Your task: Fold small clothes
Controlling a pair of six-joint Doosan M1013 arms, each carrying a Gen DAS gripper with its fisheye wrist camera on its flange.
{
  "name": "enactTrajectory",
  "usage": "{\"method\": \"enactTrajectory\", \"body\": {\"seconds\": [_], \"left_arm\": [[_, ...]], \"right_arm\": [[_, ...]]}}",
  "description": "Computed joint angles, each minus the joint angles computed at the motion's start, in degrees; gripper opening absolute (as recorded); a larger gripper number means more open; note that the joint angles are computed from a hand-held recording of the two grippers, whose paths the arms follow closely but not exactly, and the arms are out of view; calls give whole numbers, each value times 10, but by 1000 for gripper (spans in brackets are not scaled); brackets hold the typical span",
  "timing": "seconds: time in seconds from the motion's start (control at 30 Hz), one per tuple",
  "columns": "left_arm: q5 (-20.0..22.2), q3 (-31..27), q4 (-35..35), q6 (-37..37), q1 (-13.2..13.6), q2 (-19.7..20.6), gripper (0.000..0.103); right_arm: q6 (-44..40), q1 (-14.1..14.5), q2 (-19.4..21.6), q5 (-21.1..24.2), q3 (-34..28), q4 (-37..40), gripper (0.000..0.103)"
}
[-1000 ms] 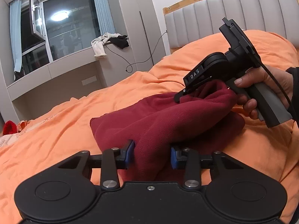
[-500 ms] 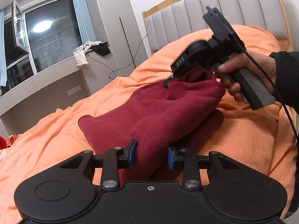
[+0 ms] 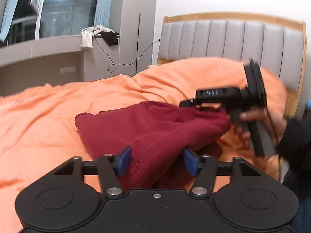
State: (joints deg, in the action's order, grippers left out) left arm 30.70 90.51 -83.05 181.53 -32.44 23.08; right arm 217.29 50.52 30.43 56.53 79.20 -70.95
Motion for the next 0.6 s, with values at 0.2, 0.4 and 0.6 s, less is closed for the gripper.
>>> {"method": "enactTrajectory", "body": {"seconds": [0.2, 0.4, 0.6], "left_arm": [[16, -11, -75, -32, 12, 7, 94], [-59, -28, -9, -175, 6, 20, 100], [-48, -45, 56, -282, 13, 34, 102]], "right_arm": [[20, 8, 0, 24, 1, -18, 100], [-12, 12, 1, 15, -5, -18, 103], [-149, 22, 15, 26, -35, 29, 103]]}}
